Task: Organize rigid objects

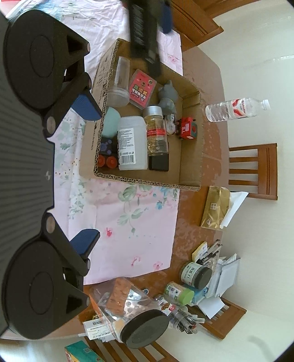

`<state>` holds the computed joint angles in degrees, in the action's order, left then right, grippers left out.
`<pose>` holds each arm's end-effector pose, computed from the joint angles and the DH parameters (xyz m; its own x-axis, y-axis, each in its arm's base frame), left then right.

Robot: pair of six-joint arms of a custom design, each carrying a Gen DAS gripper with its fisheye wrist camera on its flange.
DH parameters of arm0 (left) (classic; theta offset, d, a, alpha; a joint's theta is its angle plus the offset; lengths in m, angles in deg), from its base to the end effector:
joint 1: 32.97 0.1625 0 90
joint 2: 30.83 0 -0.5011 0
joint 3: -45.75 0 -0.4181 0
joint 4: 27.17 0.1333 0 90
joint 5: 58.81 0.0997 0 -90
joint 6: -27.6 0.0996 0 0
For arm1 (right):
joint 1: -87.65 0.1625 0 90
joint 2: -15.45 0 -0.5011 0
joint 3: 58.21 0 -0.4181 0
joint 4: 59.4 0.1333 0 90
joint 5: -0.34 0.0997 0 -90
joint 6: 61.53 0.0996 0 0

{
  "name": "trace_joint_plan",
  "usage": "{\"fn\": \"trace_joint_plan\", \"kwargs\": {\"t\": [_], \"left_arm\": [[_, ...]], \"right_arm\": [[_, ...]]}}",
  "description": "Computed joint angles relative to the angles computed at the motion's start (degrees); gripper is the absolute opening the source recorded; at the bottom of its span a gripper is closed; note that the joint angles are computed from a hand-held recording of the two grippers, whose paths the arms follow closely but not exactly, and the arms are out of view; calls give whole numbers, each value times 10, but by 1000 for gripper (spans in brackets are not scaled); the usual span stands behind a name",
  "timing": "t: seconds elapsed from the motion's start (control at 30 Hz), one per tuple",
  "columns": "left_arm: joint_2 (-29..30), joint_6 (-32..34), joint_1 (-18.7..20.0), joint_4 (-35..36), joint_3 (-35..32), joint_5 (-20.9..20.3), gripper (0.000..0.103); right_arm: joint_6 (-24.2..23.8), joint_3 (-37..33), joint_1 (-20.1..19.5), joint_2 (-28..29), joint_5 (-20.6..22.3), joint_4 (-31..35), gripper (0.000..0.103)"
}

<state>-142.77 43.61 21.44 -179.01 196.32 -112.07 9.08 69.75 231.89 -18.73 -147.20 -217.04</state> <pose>0.0041 -0.3257 0.3322 -0.6107 0.4701 -0.6371 0.7317 0.6426 -0.2272 0.3963 -0.2247 -0.0651 -0.6911 0.2781 0.6671 -0.2305 0.7899 -0.5682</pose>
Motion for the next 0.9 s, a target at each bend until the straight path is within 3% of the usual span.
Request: {"fn": "trace_joint_plan", "kwargs": {"t": [0.1, 0.23, 0.53, 0.9], "left_arm": [[-45, -71, -13, 113, -15, 15, 100], [-78, -123, -32, 196, -25, 37, 100], [-128, -176, -84, 287, -29, 68, 100], [-141, -196, -98, 320, -31, 73, 100]], "right_arm": [[6, -9, 5, 1, 1, 9, 103], [9, -21, 14, 0, -3, 25, 103], [28, -31, 28, -3, -8, 43, 103], [43, -34, 34, -5, -9, 58, 103]]}}
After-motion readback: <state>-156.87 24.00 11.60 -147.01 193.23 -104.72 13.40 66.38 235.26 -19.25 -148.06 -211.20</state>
